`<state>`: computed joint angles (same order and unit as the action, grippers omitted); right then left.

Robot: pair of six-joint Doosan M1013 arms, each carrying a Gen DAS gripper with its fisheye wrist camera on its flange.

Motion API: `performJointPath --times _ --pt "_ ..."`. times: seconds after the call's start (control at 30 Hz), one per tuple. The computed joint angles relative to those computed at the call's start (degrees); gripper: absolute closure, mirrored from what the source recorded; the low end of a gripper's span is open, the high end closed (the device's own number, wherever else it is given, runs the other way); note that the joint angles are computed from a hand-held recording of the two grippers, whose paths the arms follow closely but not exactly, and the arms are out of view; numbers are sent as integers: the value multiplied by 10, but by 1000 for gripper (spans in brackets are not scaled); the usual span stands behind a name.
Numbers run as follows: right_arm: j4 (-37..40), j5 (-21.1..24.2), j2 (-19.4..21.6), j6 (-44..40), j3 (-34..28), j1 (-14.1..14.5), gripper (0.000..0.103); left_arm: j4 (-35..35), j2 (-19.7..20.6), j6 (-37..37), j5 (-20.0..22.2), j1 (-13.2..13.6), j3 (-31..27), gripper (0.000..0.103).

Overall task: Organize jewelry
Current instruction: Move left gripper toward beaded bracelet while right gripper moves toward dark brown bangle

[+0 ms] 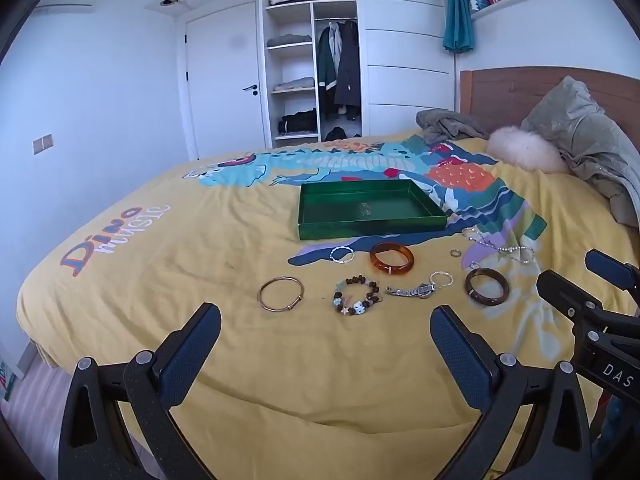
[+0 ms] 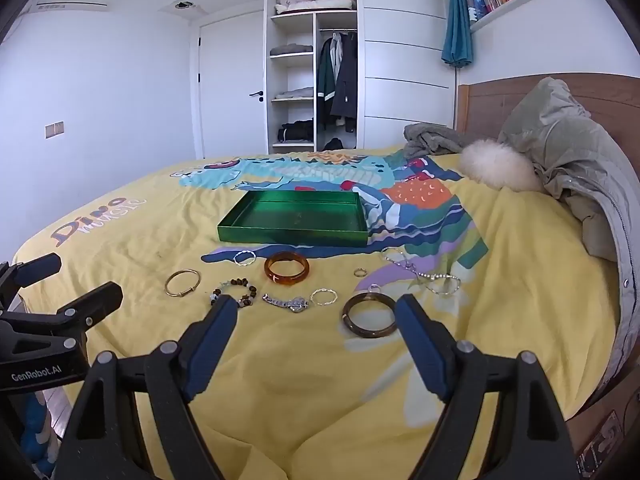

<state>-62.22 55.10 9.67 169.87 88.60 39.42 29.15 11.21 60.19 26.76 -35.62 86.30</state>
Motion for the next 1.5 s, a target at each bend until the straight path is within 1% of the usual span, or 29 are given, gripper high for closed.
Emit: performJointPath --times 0.27,0.3,0.57,0.73,0.9,0.97,1.33,1.5 --pt "-3 1 -1 0 0 0 22 13 2 -14 7 -5 -3 0" --pt "-3 1 -1 0 0 0 22 -2 0 -2 -2 0 0 0" --pt "-2 -12 -4 3 5 -3 22 -7 1 1 0 -1 -3 0" --pt "1 -10 -3 3 2 -2 22 -10 1 2 1 0 -4 0" --pt "0 -20 -7 13 8 -5 22 28 3 -37 -3 -1 1 0" --pt "3 -22 -8 17 11 -8 22 29 5 -37 -4 3 4 0" --pt "23 -72 -17 26 32 -25 22 -51 12 24 -5 15 -3 1" --pt "38 -95 -19 18 38 -35 23 -84 16 50 -7 19 -7 1"
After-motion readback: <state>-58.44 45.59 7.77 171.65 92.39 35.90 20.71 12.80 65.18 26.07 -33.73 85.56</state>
